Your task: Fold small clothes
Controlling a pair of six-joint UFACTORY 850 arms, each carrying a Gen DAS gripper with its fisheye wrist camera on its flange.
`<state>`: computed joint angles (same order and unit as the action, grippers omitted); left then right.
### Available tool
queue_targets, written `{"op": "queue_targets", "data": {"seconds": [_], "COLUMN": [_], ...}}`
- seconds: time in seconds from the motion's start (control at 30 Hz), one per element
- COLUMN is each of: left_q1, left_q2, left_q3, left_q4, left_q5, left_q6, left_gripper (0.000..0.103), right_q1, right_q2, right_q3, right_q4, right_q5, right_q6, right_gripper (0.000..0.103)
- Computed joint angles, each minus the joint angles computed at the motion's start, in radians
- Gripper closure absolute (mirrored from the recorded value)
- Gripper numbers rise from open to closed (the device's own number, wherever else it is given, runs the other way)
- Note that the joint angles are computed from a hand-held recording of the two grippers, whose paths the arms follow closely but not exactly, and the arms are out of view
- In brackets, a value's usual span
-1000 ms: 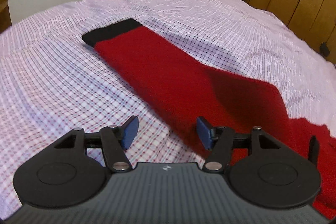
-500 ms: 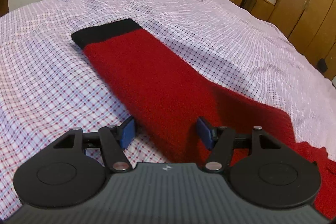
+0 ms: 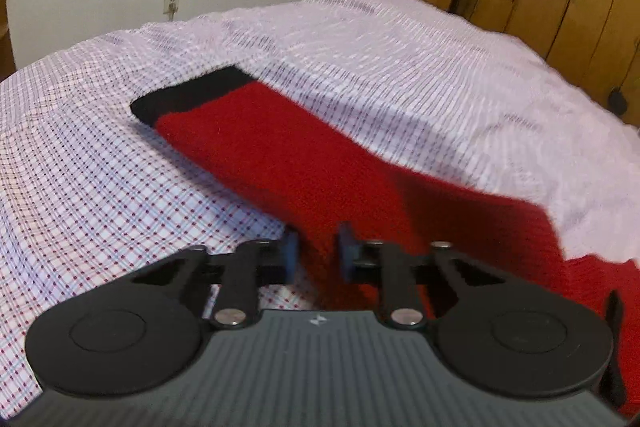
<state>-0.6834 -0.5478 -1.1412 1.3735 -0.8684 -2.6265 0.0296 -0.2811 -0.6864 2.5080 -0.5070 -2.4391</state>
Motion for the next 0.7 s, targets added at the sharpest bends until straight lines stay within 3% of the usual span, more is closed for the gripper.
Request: {"op": "queue_targets", "data": {"seconds": [0.43, 0.7], "left_q1": [-0.149, -0.201], "left_q2": [0.110, 0.080], "left_q3": [0.039, -0.068], "left_q4": [0.214, 0.294], "left_q5": [-0.211, -0.205], "left_q6": [-0.098, 0.000], "left_gripper": [0.089, 0.089], "right_q1": [-0.028, -0.062], "right_q2": [0.017, 0.040], "right_q3": [0.018, 0.043], "right_q4": [-0.059, -0.141], "right_q5": [-0.053, -0.137], "right_q6": [0.086, 0.172], "right_gripper": [0.030, 0.030]}}
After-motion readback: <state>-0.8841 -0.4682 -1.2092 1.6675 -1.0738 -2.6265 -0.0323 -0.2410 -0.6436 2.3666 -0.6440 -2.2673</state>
